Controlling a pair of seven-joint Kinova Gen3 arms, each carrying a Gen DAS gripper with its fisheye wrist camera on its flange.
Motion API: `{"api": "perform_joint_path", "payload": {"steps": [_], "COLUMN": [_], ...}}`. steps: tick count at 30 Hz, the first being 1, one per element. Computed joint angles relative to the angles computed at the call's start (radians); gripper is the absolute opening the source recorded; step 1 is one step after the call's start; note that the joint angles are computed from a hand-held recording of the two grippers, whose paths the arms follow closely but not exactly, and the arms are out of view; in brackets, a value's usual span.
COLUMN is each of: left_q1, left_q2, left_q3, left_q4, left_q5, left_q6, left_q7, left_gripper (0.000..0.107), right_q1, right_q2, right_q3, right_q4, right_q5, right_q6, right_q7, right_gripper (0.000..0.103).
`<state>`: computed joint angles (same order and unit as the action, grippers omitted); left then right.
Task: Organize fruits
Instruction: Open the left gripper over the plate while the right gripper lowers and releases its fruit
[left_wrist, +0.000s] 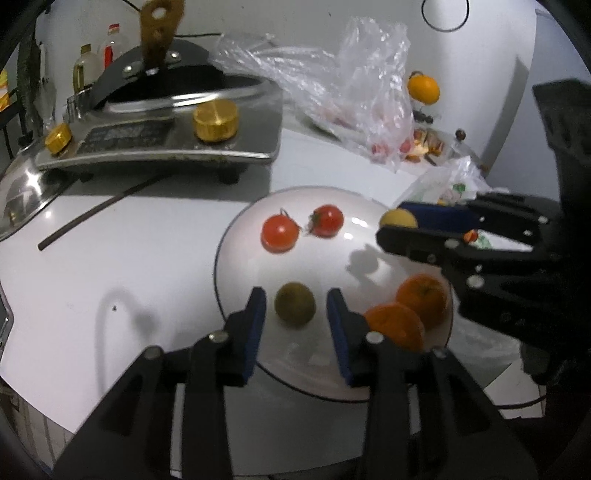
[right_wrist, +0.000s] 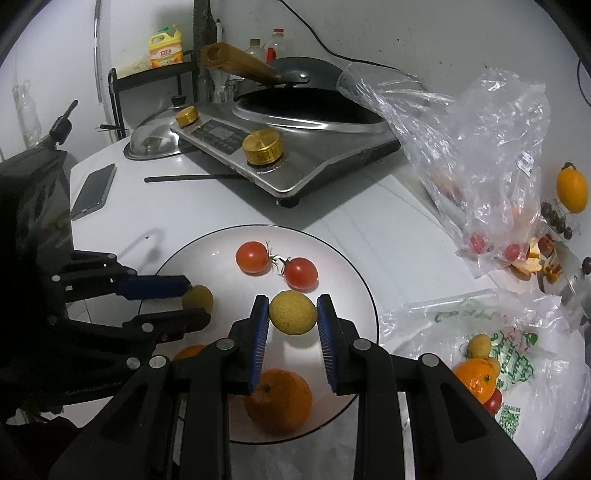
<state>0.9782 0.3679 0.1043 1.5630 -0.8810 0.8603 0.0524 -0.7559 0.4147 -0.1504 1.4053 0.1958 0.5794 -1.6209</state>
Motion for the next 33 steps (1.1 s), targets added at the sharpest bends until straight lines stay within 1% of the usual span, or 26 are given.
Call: {"api": "perform_joint_path", "payload": {"steps": [1,2,3,4,7,12,17,24,33], "left_q1": [0.009,0.016,0.018,0.021,0.019,-0.013,-0.054,-0.074,-0.081], "left_q2": [-0.009,-0.018,-0.027,-0.037,-0.06,-0.094,-0.108,-0.116,-0.119], "left_q3": [-0.006,-0.01,-0.01,-0.011,0.001,0.033,0.061,0.074,0.084], "left_q4": [0.01,0.022,0.032,0.046,0.077,0.129,0.163,0.192,0.206], "left_q5": [-0.017,-0.036,-0.05,-0.07,-0.113,-0.151,-0.151,-0.172,-0.175], "left_q6": [-0.002,-0.003,-0.003,-0.005,0.012,0.022,0.01,-0.009,-0.003], "left_q7": [0.017,0.036,0.052,0.075,0.129,0.206,0.221,0.242,0.255], "left_gripper": [0.042,0.045,0.054,0.055,0.055,0.055,0.055,0.055,0.055], "right_q1": [0.0,-0.003,-0.007,-0.013,-0.026,-0.052,-0.072,-0.08,-0.091], "right_q2": [0.002,0.005,0.01,0.015,0.03,0.067,0.111,0.159,0.184], "right_q3": [0.0,0.0,0.0,0.002,0.001,0.005,0.012,0.019,0.016], "right_q4": [-0.003,-0.008,-0.017,-0.025,-0.05,-0.108,-0.17,-0.245,-0.278], "right_q5": [0.0,0.0,0.001,0.004,0.007,0.009,0.003,-0.014,-0.029], "right_q6": [0.002,0.004,0.009,0.014,0.027,0.066,0.118,0.177,0.208], "right_q7": [0.001,0.0,-0.001,-0.002,-0.002,-0.002,-0.007,-0.022,-0.003], "right_gripper": [0.028,0.028,0.028,0.028,0.028,0.028,0.028,0.028,0.028]}}
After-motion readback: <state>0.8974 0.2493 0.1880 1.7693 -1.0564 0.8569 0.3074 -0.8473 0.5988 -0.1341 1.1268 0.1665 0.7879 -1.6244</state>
